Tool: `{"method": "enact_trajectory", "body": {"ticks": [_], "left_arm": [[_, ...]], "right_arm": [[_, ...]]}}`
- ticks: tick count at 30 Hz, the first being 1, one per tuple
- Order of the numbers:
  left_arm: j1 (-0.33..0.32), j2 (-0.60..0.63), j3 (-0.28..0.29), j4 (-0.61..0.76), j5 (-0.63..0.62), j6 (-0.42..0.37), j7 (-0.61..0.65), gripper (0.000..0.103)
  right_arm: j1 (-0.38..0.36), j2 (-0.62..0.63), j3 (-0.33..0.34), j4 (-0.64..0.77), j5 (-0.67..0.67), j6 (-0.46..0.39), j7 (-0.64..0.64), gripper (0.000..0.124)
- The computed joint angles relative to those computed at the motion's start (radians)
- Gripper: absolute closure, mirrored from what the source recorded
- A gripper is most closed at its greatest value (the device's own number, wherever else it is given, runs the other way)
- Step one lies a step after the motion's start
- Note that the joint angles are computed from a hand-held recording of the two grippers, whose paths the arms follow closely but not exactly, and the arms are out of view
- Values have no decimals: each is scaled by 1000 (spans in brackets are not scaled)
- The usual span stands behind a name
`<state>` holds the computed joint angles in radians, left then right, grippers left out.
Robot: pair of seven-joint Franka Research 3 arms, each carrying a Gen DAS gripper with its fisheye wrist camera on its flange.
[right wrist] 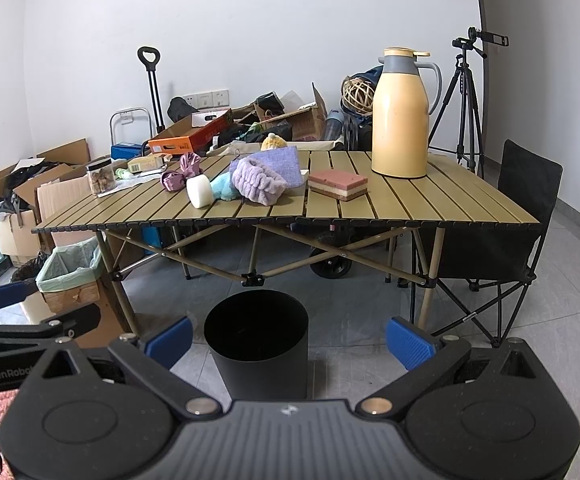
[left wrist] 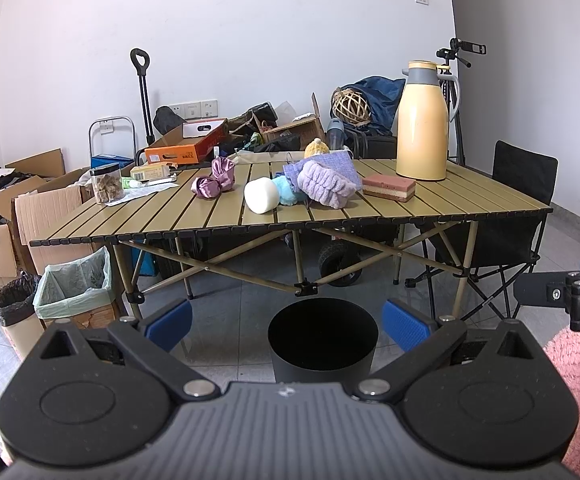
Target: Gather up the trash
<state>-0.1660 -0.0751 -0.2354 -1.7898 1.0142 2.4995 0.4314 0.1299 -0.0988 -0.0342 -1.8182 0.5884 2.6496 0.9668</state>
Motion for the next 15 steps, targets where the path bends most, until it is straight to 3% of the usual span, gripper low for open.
{"method": "enact_trajectory", "body": {"ticks": [15], "left_arm": [[0, 1, 1, 10, -5, -5, 7, 0]], "right_arm": [[-1, 1, 0, 0, 2, 0, -1, 21]]}}
